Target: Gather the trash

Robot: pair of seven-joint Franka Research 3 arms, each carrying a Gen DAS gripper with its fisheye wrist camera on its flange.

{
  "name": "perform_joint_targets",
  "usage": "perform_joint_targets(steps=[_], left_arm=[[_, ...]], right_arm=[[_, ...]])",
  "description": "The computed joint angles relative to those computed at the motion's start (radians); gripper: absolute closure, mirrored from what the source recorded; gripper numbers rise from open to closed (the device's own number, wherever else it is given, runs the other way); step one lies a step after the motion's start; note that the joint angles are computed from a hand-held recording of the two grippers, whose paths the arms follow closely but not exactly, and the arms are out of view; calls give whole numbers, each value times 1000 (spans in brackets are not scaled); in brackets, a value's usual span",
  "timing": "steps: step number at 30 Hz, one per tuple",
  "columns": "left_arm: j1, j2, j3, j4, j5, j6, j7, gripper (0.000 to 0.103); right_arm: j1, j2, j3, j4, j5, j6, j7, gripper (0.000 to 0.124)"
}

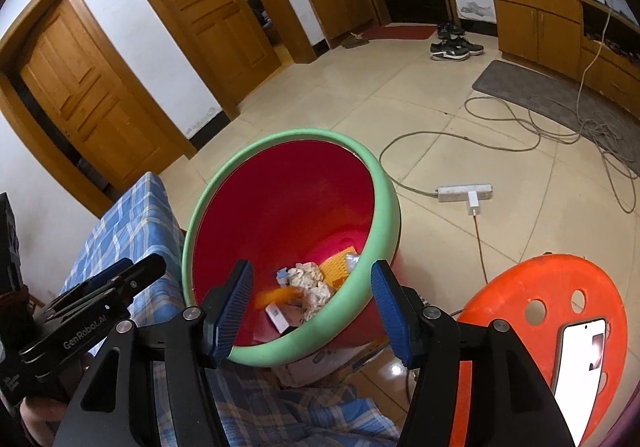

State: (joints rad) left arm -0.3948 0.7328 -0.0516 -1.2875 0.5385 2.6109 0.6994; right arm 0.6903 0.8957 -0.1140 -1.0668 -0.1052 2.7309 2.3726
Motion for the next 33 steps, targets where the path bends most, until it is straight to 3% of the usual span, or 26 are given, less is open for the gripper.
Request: perform_joint_targets(steps=[9,14,18,26,33], left_arm=[[-12,-181,49,-263,103,68,-206,45],[-35,-316,81,-435,258,79,-415,44],[-33,-432,82,-579,383,76,-581,37],[5,-624,16,-782,566,-1,-845,26],[60,-749,-86,-902,616,-128,-967,20]], right_arm=[[16,-34,28,-50,11,53,-57,54],[65,-59,1,-83,-14,70,-66,49],[96,-86,-3,-119,-35,91,-83,48],[173,-138,-44,-194,-102,138,-72,44],[291,-199,-149,-294,-191,243,3,43]])
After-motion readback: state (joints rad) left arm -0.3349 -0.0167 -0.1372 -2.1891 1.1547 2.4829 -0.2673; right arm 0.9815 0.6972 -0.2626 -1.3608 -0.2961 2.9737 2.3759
